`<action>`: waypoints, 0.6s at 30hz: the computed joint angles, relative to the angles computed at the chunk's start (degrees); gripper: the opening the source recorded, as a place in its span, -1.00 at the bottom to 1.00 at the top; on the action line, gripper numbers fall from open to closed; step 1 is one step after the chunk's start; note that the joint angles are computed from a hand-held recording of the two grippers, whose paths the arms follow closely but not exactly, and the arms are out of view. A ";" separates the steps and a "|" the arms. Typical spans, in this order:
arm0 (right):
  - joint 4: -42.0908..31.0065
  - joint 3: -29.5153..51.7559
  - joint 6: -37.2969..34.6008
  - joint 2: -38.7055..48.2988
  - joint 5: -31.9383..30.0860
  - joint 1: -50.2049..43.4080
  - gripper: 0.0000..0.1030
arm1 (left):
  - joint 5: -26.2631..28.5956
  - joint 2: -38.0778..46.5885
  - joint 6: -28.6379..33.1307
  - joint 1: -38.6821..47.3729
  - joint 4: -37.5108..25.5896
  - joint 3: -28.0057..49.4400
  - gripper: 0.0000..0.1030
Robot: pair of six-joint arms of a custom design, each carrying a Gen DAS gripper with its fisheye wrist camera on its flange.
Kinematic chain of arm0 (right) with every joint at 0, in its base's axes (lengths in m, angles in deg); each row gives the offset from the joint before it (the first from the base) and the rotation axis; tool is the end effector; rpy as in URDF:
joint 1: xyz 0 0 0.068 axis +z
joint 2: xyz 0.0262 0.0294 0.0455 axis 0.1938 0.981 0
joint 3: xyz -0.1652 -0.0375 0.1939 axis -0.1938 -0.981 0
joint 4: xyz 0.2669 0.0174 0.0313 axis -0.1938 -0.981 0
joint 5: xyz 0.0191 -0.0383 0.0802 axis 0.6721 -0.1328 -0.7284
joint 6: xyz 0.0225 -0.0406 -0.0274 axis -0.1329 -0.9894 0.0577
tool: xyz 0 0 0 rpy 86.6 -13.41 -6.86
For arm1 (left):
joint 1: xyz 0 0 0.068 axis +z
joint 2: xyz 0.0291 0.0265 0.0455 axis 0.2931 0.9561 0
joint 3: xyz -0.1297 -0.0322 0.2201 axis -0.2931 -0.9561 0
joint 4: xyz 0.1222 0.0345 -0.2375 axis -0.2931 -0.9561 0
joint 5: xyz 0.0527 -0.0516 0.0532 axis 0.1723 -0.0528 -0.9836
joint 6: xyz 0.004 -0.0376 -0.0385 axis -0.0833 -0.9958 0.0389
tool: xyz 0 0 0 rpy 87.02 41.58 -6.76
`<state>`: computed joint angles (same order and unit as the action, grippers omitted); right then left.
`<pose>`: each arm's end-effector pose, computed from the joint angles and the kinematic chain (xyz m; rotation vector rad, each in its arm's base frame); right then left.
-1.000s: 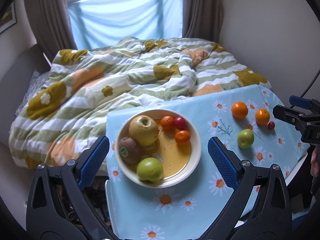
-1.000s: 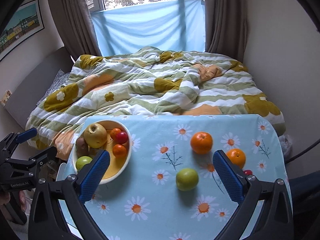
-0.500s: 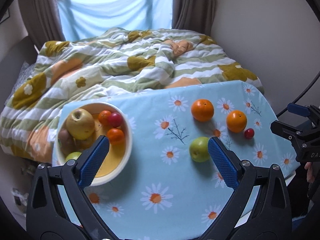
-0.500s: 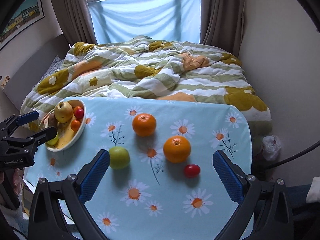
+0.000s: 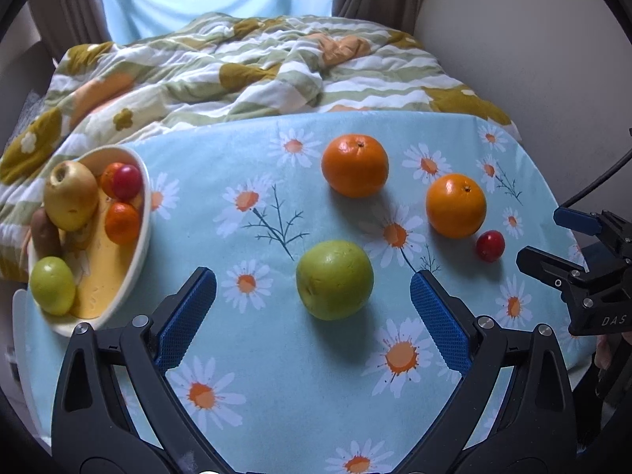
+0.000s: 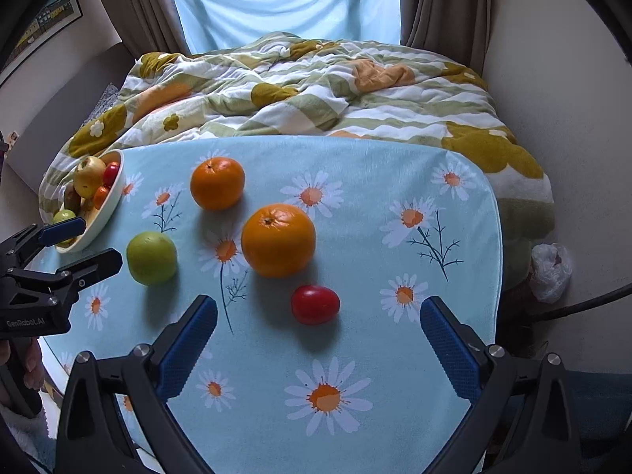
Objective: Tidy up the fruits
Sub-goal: 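Grasp the green apple with the left gripper while the right gripper grasps the red tomato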
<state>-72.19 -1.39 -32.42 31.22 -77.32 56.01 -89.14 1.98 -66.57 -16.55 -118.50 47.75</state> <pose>0.1982 0.1904 0.1506 -0.3455 2.6291 0.2518 0.1775 -0.1093 0.1517 0.0550 2.6246 -0.1037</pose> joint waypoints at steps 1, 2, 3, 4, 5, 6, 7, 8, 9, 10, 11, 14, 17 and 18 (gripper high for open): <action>1.12 -0.61 -0.32 0.59 -0.79 -0.54 0.99 | -0.20 2.20 -0.51 -0.54 1.48 0.10 1.00; 2.11 -1.31 -0.61 0.98 -1.41 -1.04 0.98 | -0.08 3.92 -0.77 -0.81 2.88 0.01 1.00; 3.06 -1.79 -0.87 1.58 -1.89 -1.41 0.98 | -0.20 5.69 -1.30 -1.29 4.36 0.02 1.00; 3.92 -2.18 -1.16 2.14 -2.25 -1.66 0.98 | -0.30 7.04 -1.65 -1.56 5.68 -0.11 1.00; 4.63 -2.16 -1.45 2.98 -2.50 -1.70 0.98 | -0.25 8.39 -1.91 -1.73 6.77 -0.02 1.00; 5.11 -2.19 -1.98 3.67 -2.55 -1.70 0.98 | -0.11 9.49 -1.97 -1.65 7.74 0.00 0.95; 5.47 -2.00 -2.51 4.52 -2.33 -1.70 0.96 | -0.02 10.55 -2.04 -1.61 8.64 -0.02 0.84; 5.97 -2.00 -3.10 5.10 -2.33 -1.74 0.91 | 0.03 11.67 -2.07 -1.58 9.33 0.11 0.74; 6.45 -1.98 -3.57 5.60 -2.61 -1.80 0.89 | -0.09 12.60 -2.12 -1.53 9.84 0.16 0.68; 7.05 -2.05 -3.80 6.13 -2.88 -1.83 0.85 | -0.03 13.33 -2.18 -1.38 10.19 0.25 0.57; 7.47 -2.02 -3.96 6.52 -3.13 -1.88 0.83 | 0.13 14.04 -2.27 -1.19 10.65 0.29 0.52; 8.24 -1.46 -4.68 8.00 -3.22 -1.77 0.71 | 0.28 15.18 -2.56 -0.83 11.22 0.27 0.34; 8.88 -1.28 -5.86 8.93 -2.94 -1.59 0.67 | 1.05 15.52 -2.46 -0.82 11.79 0.09 0.12; 9.18 -1.30 -6.07 9.14 -3.10 -1.66 0.65 | 0.32 15.60 -2.84 -1.48 11.38 0.28 0.12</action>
